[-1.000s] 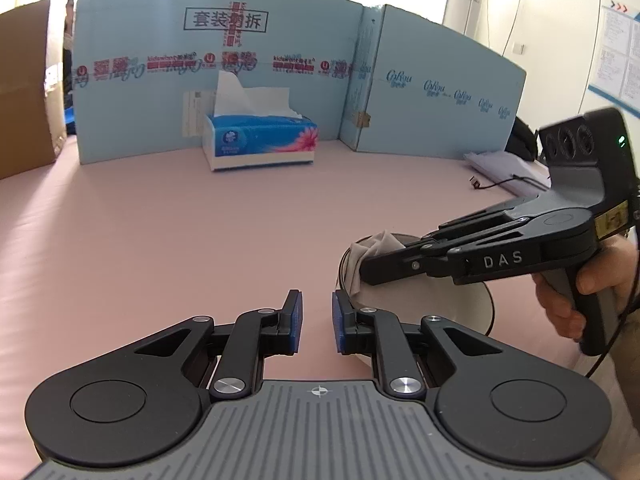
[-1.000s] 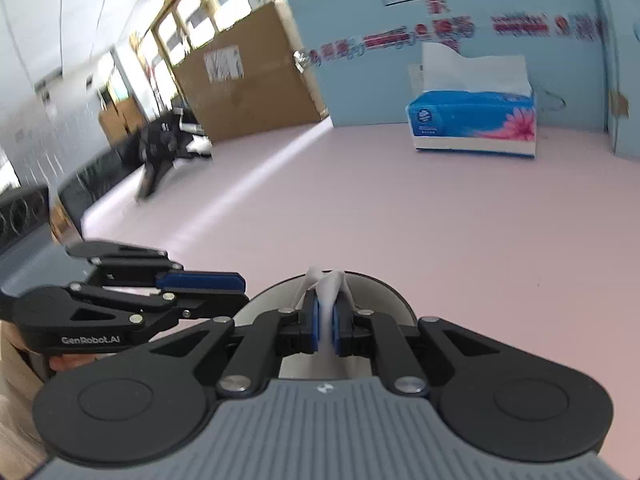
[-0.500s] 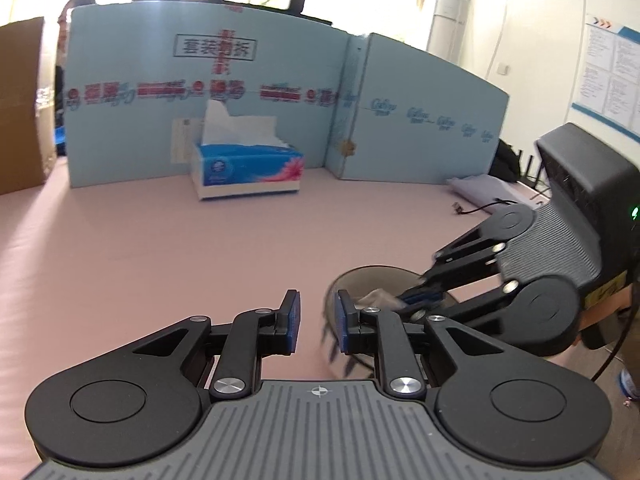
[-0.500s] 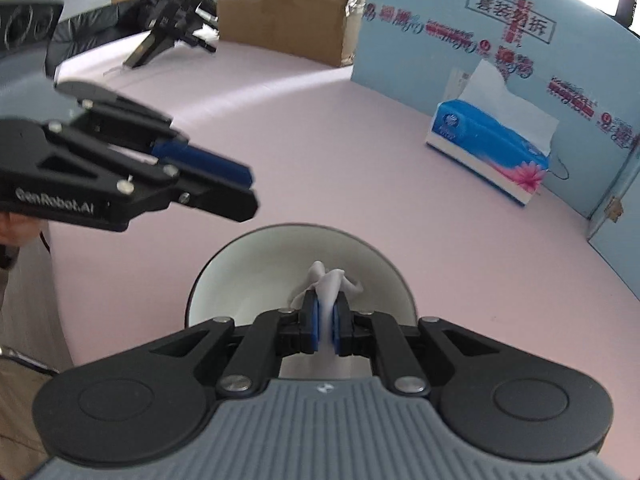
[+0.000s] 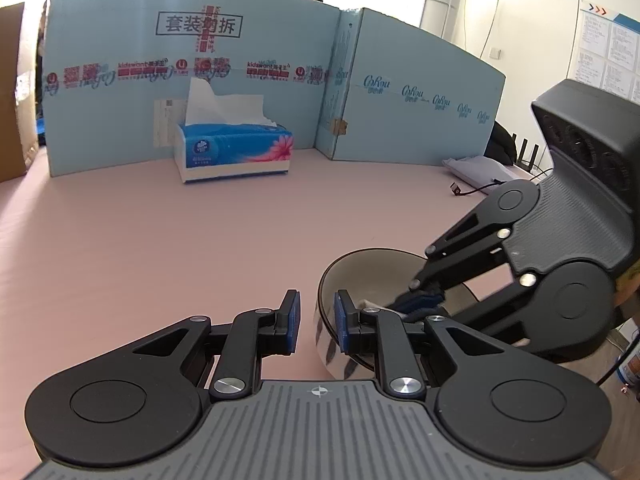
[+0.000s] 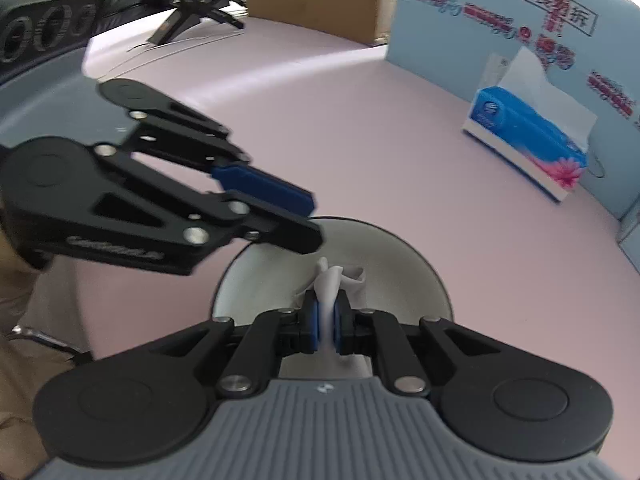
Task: Clean bowl
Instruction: 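Tilt the bowl by its rim with the left tool while the right tool wipes inside, then wipe the bowl bottom with the cloth in the right tool while the left tool holds the rim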
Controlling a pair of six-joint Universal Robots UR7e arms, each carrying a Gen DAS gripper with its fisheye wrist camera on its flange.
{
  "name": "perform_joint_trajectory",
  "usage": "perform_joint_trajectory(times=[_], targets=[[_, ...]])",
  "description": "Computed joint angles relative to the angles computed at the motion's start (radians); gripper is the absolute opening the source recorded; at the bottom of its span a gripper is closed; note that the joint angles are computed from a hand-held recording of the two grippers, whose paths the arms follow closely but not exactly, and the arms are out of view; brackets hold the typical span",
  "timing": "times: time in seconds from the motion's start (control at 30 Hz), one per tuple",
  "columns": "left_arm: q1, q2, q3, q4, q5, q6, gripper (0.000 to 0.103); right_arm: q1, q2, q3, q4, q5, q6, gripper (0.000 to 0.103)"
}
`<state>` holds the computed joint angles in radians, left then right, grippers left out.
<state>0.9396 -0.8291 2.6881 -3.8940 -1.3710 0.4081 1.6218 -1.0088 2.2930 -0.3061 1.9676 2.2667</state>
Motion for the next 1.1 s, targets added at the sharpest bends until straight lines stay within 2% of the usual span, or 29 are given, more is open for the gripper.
perform_joint_trajectory(times=[0.1,0.27,0.33,0.5,0.67,0.8,1.1], targets=[[0.007,0.004,-0.004,0.001,-0.002,0.0,0.03,0.015,0.008,-0.021,0.059,0.008,0.009,0.011],[0.011,0.002,-0.012,0.019,0.002,0.009,0.035,0.042,0.023,-0.06,0.159,0.045,0.026,0.011],[0.014,-0.002,-0.013,0.024,-0.003,0.014,0.035,0.062,0.031,-0.085,0.215,0.083,0.044,0.011],[0.025,-0.007,-0.016,0.03,-0.017,0.024,0.036,0.11,0.054,-0.112,0.254,0.187,0.052,0.01],[0.03,-0.01,-0.016,0.034,-0.024,0.032,0.036,0.13,0.067,-0.102,0.203,0.25,0.012,0.01],[0.031,-0.017,-0.017,0.044,-0.026,0.035,0.036,0.162,0.079,-0.074,0.078,0.335,-0.061,0.011],[0.018,-0.016,-0.012,0.04,-0.013,0.037,0.036,0.149,0.066,-0.048,-0.026,0.327,-0.14,0.011]])
